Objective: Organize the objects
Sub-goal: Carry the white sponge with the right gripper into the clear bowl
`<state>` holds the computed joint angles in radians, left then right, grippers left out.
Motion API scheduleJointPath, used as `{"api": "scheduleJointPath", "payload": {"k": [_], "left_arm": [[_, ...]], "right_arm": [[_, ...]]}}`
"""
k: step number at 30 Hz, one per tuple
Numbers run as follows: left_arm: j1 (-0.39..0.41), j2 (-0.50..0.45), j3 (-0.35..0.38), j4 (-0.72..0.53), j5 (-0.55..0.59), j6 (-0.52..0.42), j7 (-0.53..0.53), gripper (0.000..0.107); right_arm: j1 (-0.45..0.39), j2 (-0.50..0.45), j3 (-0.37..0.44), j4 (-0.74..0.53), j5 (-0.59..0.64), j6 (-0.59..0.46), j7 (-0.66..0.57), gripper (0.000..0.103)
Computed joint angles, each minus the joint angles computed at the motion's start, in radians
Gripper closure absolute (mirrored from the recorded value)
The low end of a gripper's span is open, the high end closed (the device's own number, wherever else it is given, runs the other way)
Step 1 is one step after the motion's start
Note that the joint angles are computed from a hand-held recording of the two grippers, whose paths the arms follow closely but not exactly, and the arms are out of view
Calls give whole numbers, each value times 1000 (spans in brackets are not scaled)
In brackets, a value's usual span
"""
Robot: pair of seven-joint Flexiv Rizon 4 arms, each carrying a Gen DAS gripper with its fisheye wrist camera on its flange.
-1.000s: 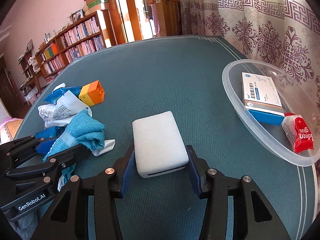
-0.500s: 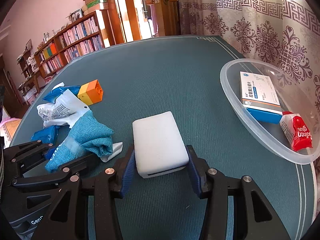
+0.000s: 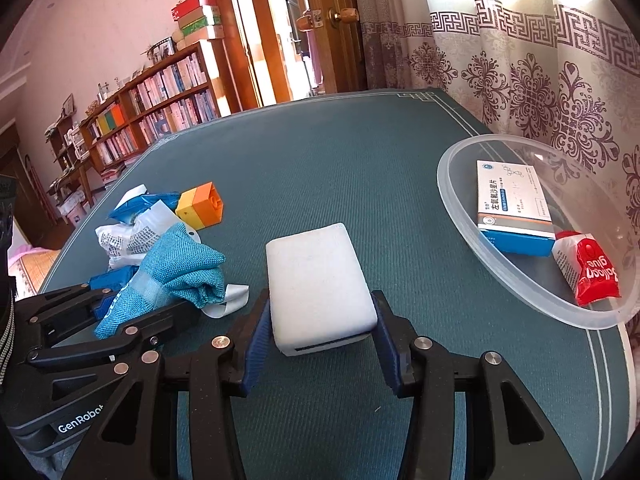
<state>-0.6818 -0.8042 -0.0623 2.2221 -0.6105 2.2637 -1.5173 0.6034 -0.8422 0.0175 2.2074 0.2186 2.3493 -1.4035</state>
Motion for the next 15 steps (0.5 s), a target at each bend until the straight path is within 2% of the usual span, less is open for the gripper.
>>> {"api": "scheduleJointPath", "payload": {"k": [6, 15], "left_arm": [[-22, 8, 6, -14, -15, -5, 25, 71], [-38, 9, 9, -50, -32, -32, 66, 71]], "right_arm": [[-20, 21, -3, 26, 29, 51, 1, 55], [-58, 47, -42, 29, 107, 70, 3, 55]]}}
